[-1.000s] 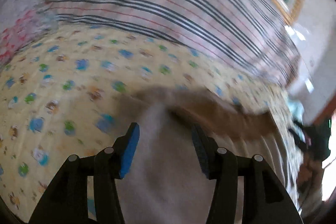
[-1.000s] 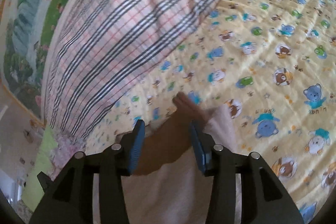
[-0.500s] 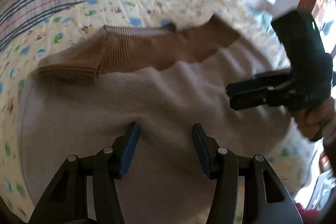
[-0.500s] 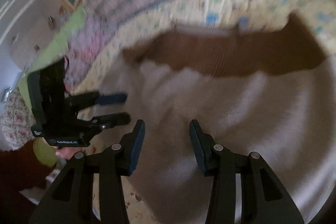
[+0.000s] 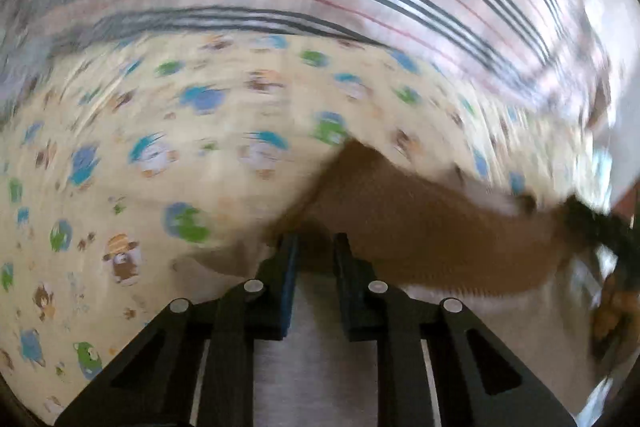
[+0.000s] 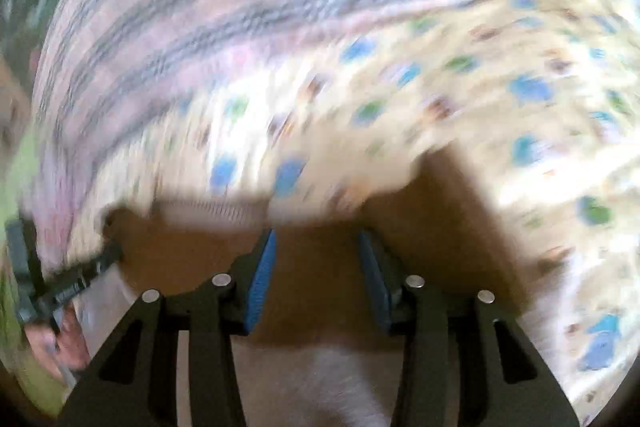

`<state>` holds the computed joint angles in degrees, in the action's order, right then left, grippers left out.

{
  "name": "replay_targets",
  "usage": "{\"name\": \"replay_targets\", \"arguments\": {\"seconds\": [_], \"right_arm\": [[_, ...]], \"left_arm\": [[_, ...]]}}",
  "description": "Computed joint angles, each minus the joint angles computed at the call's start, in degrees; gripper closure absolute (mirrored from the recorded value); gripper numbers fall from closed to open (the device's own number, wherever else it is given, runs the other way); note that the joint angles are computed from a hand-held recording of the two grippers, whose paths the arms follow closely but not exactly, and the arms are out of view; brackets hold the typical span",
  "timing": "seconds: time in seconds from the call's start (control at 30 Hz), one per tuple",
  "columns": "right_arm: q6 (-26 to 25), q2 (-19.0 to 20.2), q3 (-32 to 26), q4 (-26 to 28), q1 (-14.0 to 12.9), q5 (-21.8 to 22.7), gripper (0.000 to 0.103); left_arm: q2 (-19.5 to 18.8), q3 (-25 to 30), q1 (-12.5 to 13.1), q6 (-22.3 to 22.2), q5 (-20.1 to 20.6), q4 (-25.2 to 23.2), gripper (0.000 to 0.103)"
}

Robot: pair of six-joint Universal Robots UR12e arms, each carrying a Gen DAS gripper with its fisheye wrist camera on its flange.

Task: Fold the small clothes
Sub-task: 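Lay the folded hem flat and withdraw both open grippers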

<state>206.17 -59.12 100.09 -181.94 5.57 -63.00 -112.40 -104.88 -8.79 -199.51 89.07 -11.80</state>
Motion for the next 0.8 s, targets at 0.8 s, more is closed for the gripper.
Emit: {"name": "replay_targets", "arguments": {"seconds": [0.8], "right_arm": [[2.9,-15.2,27.3,-14.5,-3.7,10.5,0.048]], "left_arm": [[16.1,-22.4,-5.4,-16.0,-2.5,8.8,0.057]]}}
